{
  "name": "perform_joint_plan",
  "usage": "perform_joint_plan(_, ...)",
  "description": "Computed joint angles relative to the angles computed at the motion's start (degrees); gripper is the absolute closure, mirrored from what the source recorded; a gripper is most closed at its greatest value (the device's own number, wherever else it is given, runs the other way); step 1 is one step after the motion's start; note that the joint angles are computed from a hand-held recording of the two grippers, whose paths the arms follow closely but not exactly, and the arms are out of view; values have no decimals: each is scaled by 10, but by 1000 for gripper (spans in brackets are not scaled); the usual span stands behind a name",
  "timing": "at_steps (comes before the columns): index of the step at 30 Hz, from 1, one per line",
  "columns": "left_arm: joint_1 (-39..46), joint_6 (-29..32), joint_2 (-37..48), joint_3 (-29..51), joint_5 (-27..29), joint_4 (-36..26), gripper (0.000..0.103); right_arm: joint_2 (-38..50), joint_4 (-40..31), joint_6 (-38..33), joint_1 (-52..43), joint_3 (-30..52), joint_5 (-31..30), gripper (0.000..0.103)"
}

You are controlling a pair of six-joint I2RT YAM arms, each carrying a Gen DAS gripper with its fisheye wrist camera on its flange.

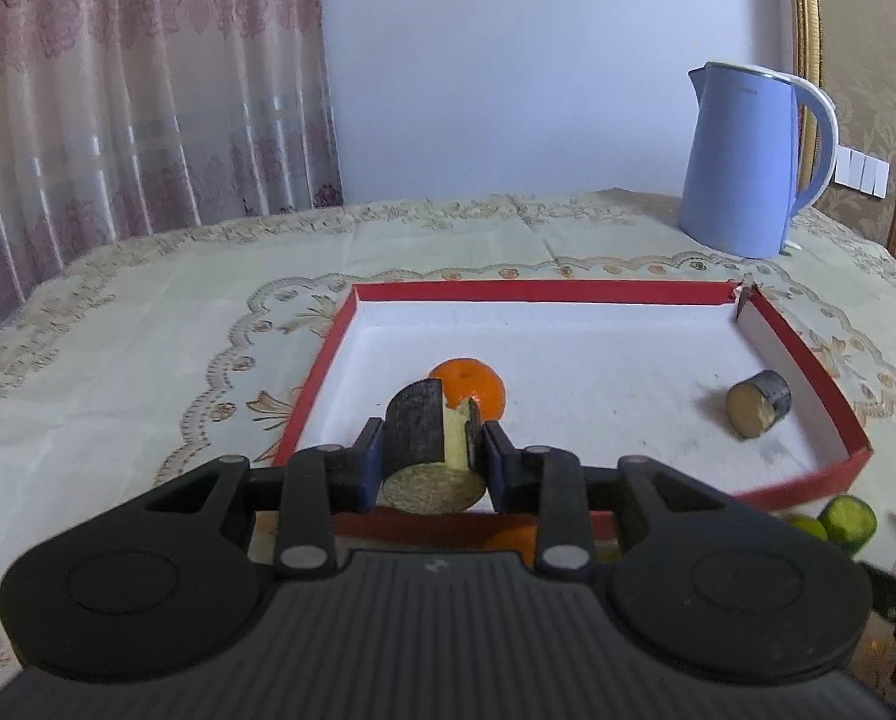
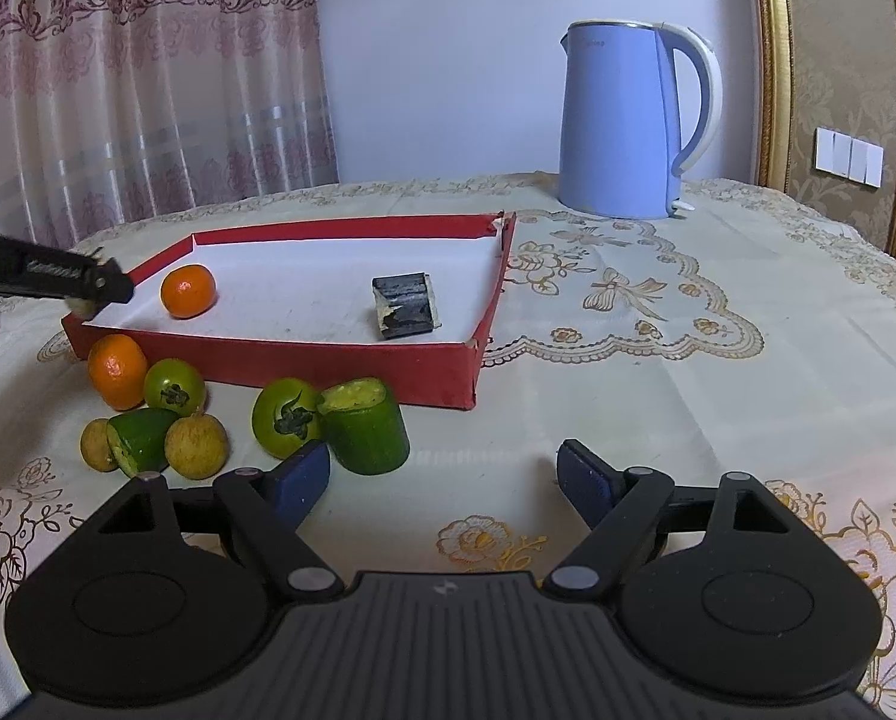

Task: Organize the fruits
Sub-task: 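Carry the eggplant piece with the left tool into the tray and release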

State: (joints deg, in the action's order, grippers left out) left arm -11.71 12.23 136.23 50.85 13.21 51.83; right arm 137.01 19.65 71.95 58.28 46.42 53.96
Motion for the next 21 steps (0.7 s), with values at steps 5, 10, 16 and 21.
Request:
perform_joint_plan(5,-7,-10,26,67,-5,-68,73,0,2,-3,-4,0,-6,20)
perform_joint_plan(10,-8,-14,56,130,-12,-133,72,0,-1,-1,-4,2,-9,20)
perform_joint_plan(16,-13,-12,66,137,-22,-122,65,0,-2,-4,-6,1,-11,20)
perform_joint_plan(21,-19,-11,68,92,-45,-21,19,0,-3,-4,-5,3,-12,20)
